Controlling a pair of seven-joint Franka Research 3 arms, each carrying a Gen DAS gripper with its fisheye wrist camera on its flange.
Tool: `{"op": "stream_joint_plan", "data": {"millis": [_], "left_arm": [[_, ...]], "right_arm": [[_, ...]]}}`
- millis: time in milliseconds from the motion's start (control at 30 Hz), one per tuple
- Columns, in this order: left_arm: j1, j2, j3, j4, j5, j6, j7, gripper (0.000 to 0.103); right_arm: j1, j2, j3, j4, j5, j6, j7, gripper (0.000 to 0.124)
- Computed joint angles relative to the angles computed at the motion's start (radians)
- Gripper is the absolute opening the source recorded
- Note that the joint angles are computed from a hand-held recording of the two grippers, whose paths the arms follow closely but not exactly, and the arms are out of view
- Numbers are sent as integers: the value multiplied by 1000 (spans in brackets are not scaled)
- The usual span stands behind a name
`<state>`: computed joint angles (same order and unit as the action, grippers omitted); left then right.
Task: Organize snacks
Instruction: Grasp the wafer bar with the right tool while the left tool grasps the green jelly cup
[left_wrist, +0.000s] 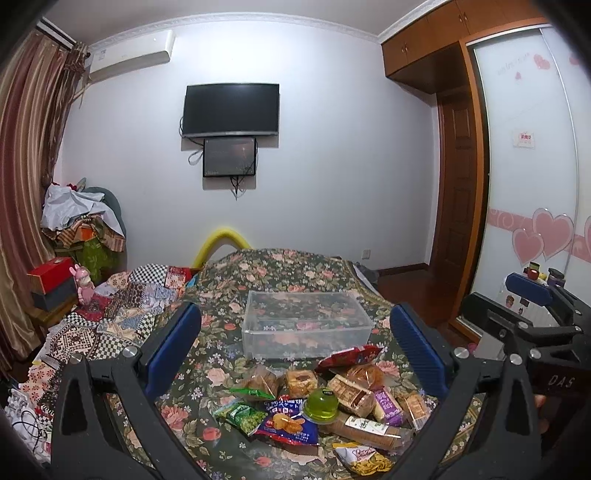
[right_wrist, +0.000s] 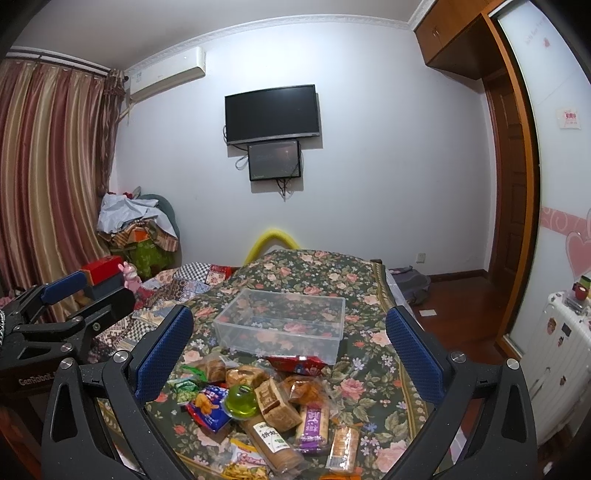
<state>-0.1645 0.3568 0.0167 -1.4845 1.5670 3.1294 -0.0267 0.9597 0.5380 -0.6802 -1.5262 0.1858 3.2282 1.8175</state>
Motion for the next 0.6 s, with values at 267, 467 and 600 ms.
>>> {"op": "stream_joint_plan", "data": {"millis": [267,467,600], "left_arm": [[93,54,-106,-34,-423,-15,436,103],[213,133,-292,-16,-756,-125,823,85],[246,202,-365,26,-901,-207,999,84]], "right_arm": [[-140,-18,140,12,-42,-95,25,103],[-252,-24,248,14,-83,-199,48,103],[-333,-20,333,18,-97,-268,47,100]]}}
